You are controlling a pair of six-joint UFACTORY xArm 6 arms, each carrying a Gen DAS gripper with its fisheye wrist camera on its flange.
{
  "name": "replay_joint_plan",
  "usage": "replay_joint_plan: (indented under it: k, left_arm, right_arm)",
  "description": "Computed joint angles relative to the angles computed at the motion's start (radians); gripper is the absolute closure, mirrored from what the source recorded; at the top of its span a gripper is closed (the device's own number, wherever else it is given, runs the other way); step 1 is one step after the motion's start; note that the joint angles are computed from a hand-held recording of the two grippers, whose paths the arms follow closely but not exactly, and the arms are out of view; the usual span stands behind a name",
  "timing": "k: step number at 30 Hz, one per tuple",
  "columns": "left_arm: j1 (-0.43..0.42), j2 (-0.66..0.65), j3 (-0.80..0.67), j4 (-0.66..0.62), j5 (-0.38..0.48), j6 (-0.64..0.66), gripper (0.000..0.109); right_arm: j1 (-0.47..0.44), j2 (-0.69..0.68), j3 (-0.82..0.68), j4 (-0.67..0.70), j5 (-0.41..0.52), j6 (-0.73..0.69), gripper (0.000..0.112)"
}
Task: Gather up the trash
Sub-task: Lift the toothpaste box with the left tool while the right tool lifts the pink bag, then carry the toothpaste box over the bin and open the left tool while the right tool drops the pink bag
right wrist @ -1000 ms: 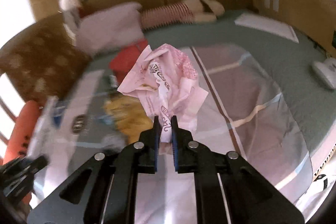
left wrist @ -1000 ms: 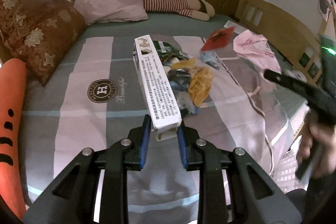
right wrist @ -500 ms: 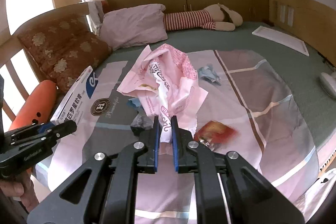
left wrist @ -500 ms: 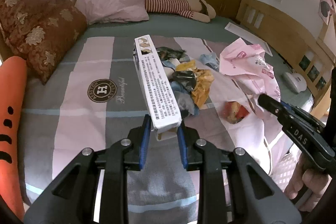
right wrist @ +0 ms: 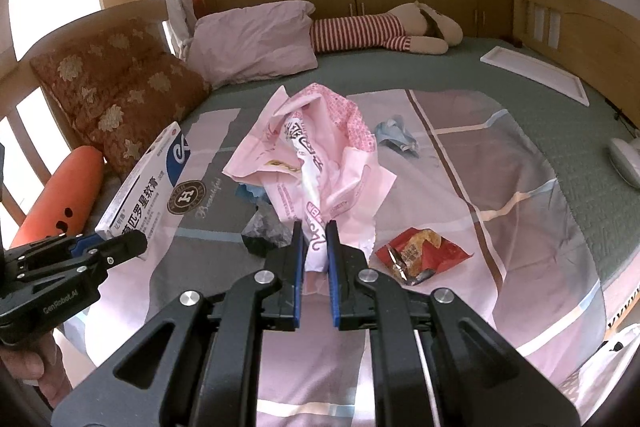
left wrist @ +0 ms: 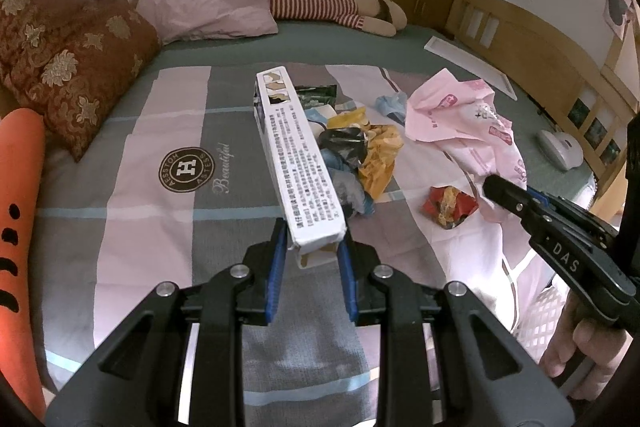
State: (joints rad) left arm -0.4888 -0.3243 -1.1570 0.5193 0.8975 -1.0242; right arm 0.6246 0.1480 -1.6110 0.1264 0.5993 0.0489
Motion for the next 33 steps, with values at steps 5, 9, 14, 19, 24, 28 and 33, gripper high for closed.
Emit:
replay_joint_plan:
  k: [5,9,14,19,24,28,33]
  left_arm:
    - [0.001,0.002,0.000,0.000,0.000,0.004,0.083]
    - [0.001,0.002,0.001,-0.004,-0.007,0.006,0.083]
    - [-0.016,0.020,-0.007,-0.016,-0.064,0.041,0.083]
    - [-0.067,0.061,-0.031,-0.104,-0.185,0.199,0.083]
    - [-0.163,0.151,-0.117,-0.348,-0.275,0.503,0.083]
    - [-0.266,0.284,-0.292,-0.503,-0.248,0.677,0.083]
    - [-0.374,0.559,-0.643,-0.720,-0.109,0.822,0.083]
  right_arm:
    - [-0.001,0.001,-0.001,0.001,0.008,-0.002,0.101]
    - [-0.003,-0.004,0.002,0.002,0.011,-0.003,0.101]
    - [-0.027,-0.056,0.050,0.016,-0.026,0.021,0.101]
    - [-0.110,-0.283,0.264,0.033,-0.097,0.055,0.101]
    - [-0.273,-0.573,0.500,-0.050,-0.006,0.083,0.101]
    - [-0.431,-0.750,0.626,-0.103,0.116,0.083,0.101]
    - [-0.631,-0.835,0.700,-0.044,0.248,-0.010,0.100]
